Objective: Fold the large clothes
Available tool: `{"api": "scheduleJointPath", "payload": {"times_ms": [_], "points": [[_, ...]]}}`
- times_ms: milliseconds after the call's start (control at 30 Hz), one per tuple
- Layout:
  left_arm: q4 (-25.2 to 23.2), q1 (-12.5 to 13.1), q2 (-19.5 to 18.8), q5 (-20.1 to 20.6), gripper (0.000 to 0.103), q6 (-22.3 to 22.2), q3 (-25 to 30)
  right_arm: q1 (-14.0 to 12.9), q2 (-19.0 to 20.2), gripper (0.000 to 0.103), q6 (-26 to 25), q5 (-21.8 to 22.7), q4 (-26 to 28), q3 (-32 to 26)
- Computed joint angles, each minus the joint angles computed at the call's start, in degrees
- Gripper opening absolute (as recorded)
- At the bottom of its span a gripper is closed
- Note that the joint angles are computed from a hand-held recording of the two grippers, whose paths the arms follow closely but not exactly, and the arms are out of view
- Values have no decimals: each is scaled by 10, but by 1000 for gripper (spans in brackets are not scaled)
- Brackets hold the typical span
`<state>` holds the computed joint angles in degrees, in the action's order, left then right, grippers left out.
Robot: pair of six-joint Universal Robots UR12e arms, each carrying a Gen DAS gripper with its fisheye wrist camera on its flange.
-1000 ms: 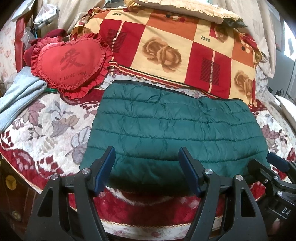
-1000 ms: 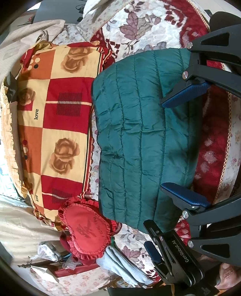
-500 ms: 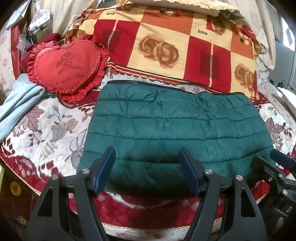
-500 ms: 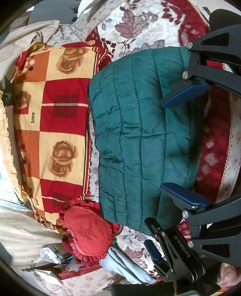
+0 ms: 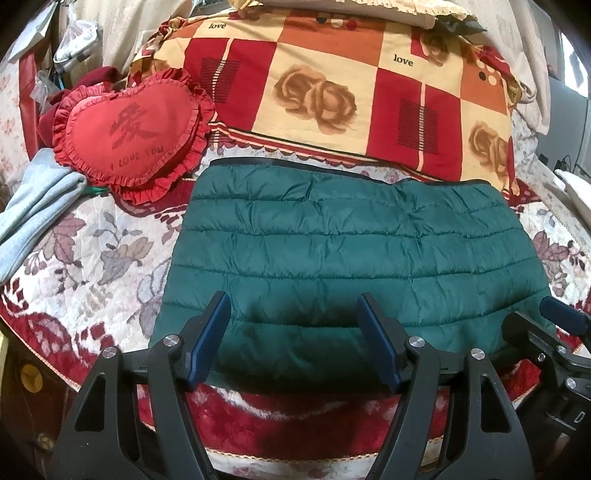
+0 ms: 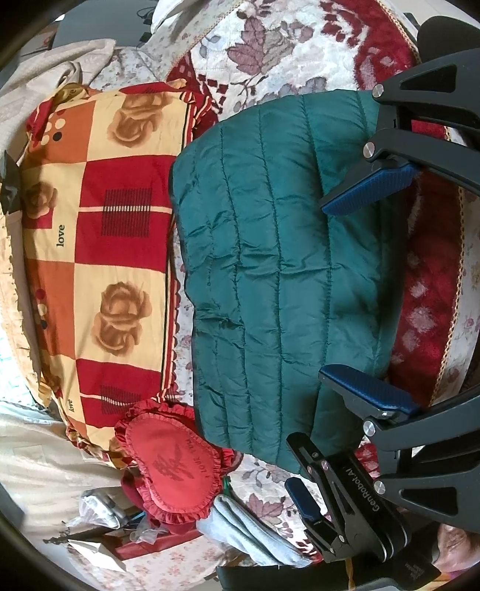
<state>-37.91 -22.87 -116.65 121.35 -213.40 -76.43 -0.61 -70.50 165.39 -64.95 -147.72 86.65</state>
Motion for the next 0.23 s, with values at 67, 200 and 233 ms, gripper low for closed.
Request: {"api": "scheduleJointPath", "payload": {"times_ms": [67,200,233], "points": [[7,1,0,-1,71,0,-2,0,1,81,1,-1,1,-1],[19,3,1,0,71,7,-8,-1,4,81,-1,-1,6,-6],[18,4,2,-5,71,8,-8,-1,5,81,-3,-1,8,-8]]}}
